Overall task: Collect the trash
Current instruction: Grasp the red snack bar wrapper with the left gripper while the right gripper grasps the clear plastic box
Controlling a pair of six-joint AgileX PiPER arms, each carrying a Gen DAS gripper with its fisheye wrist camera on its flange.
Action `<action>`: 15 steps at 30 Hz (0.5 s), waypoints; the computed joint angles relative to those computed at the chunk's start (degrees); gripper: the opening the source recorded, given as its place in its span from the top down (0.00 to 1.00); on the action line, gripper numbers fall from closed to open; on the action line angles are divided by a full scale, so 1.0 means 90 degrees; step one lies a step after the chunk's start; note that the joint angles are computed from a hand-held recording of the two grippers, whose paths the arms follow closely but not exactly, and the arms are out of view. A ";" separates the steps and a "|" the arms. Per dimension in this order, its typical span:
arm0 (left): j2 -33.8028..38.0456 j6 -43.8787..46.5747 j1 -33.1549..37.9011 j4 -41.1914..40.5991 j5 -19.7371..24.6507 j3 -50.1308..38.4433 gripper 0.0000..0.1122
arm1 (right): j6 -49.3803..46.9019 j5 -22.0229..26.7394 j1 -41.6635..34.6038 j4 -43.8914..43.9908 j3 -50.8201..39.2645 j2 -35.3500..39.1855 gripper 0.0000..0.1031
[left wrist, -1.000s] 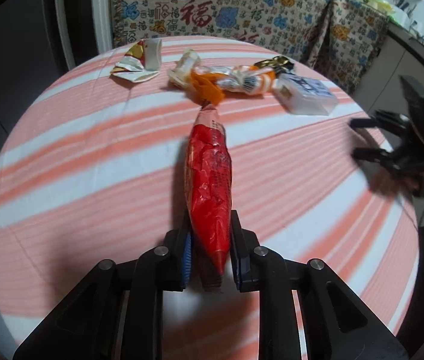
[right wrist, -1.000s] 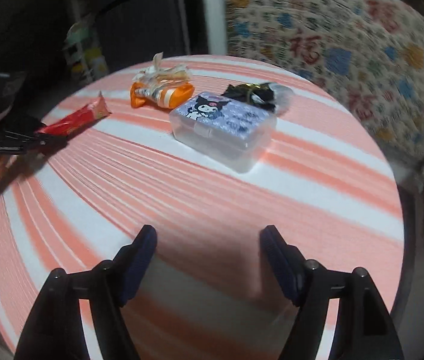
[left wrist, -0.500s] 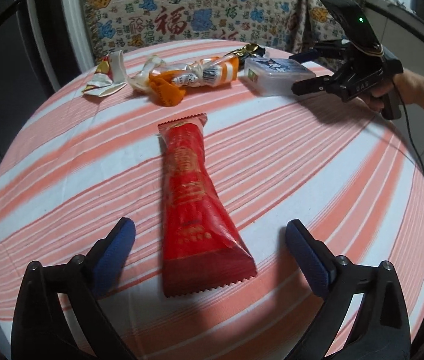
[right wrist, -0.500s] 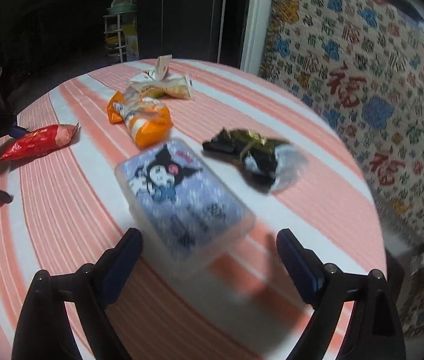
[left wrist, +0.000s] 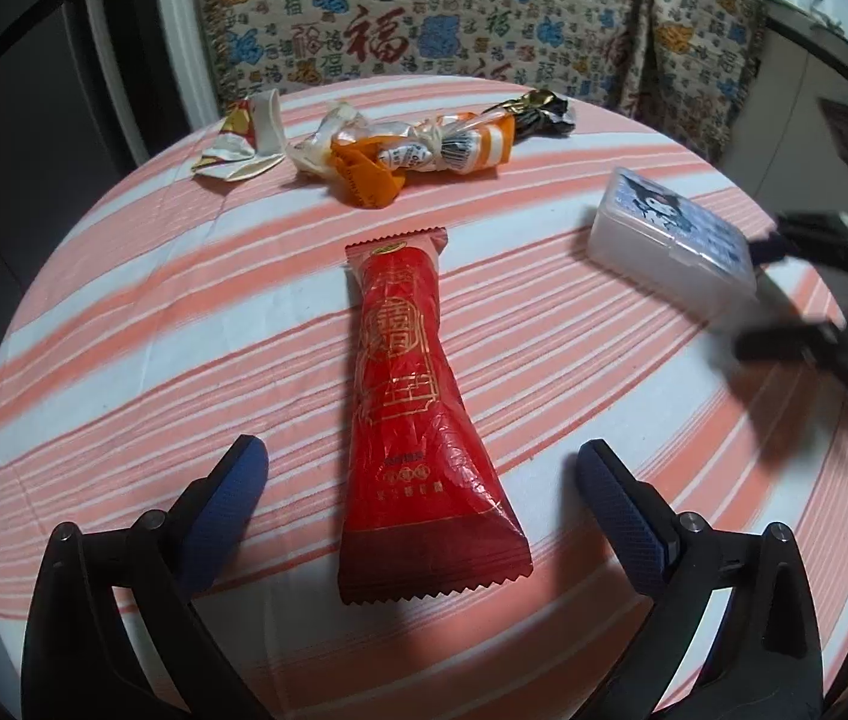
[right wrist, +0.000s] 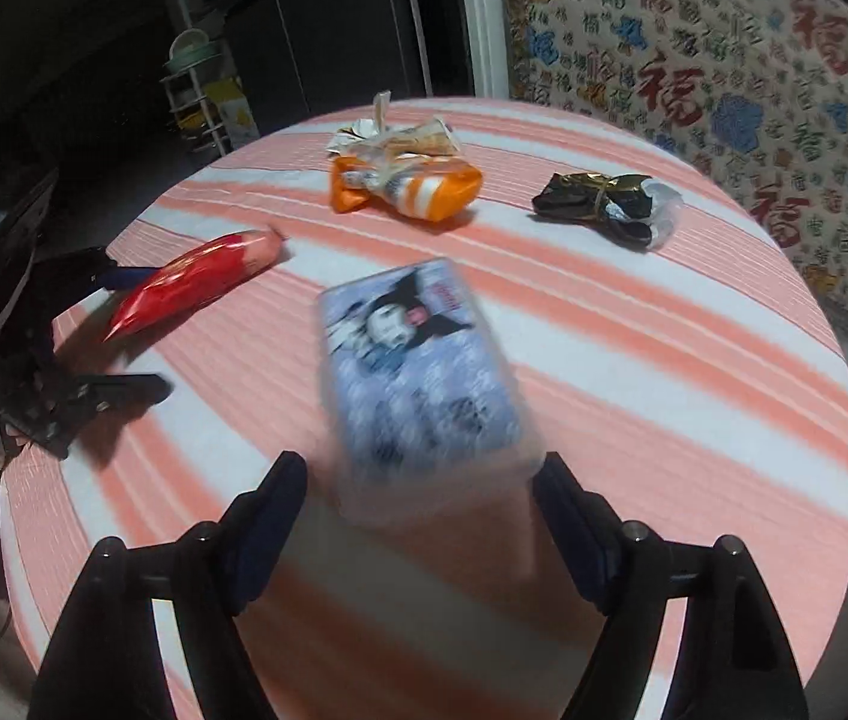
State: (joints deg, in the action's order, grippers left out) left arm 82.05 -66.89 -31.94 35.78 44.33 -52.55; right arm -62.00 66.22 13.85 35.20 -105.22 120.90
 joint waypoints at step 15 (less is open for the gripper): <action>0.0175 -0.0393 0.0170 0.0046 0.0085 -0.0204 0.09 | 0.2773 -0.2289 0.1079 -0.1558 0.1240 -0.0689 0.10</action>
State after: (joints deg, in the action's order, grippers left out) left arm 83.62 -70.42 -30.41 36.20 45.09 -54.39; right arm -37.04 45.62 23.56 21.18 -94.06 114.70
